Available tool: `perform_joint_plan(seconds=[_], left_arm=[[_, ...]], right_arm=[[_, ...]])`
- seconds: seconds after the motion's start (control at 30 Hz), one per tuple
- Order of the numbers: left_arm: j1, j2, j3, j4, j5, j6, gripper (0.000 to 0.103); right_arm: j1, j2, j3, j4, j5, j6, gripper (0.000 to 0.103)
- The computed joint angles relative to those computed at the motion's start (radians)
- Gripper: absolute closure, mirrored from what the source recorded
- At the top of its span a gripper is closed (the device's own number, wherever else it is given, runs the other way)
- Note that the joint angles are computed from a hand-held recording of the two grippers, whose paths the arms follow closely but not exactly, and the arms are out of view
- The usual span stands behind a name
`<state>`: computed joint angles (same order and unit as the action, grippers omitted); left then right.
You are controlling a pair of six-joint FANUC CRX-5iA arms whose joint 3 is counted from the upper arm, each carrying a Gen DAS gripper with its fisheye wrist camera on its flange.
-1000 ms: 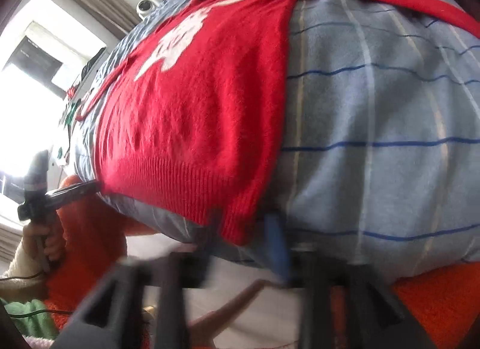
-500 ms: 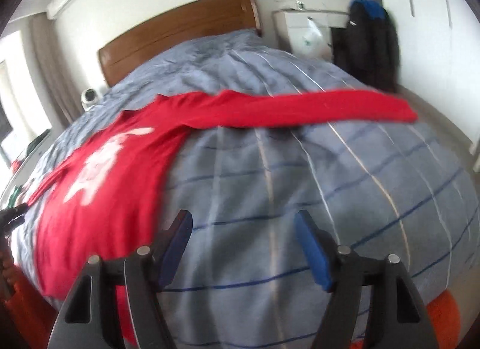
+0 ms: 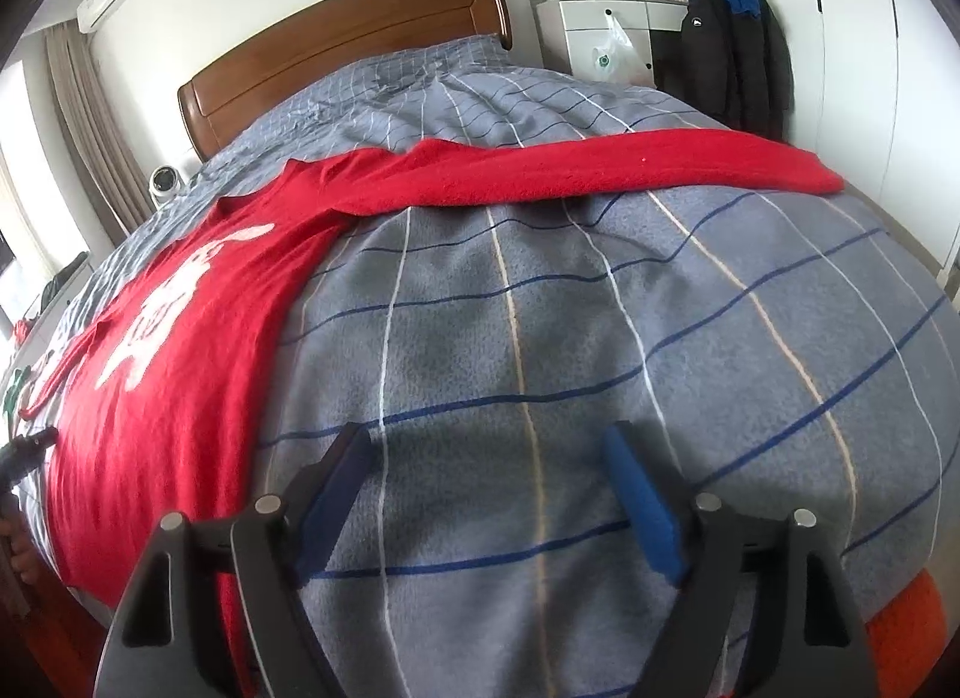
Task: Fold small clothes
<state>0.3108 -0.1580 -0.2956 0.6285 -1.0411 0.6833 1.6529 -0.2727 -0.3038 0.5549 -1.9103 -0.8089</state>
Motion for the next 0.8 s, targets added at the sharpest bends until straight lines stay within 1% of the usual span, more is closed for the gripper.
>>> perform_joint_plan(seconds=[0.23, 0.63, 0.8], left_arm=[[-0.008, -0.008, -0.006, -0.014, 0.017, 0.000, 0.001], [-0.014, -0.012, -0.009, -0.028, 0.027, -0.001, 0.000], [-0.011, -0.006, 0.004, -0.036, 0.010, -0.007, 0.000]], right_arm=[[-0.011, 0.011, 0.005, -0.004, 0.006, 0.023, 0.018], [-0.014, 0.013, 0.008, -0.005, 0.007, 0.026, 0.018], [-0.013, 0.008, 0.007, -0.004, 0.010, 0.022, 0.018]])
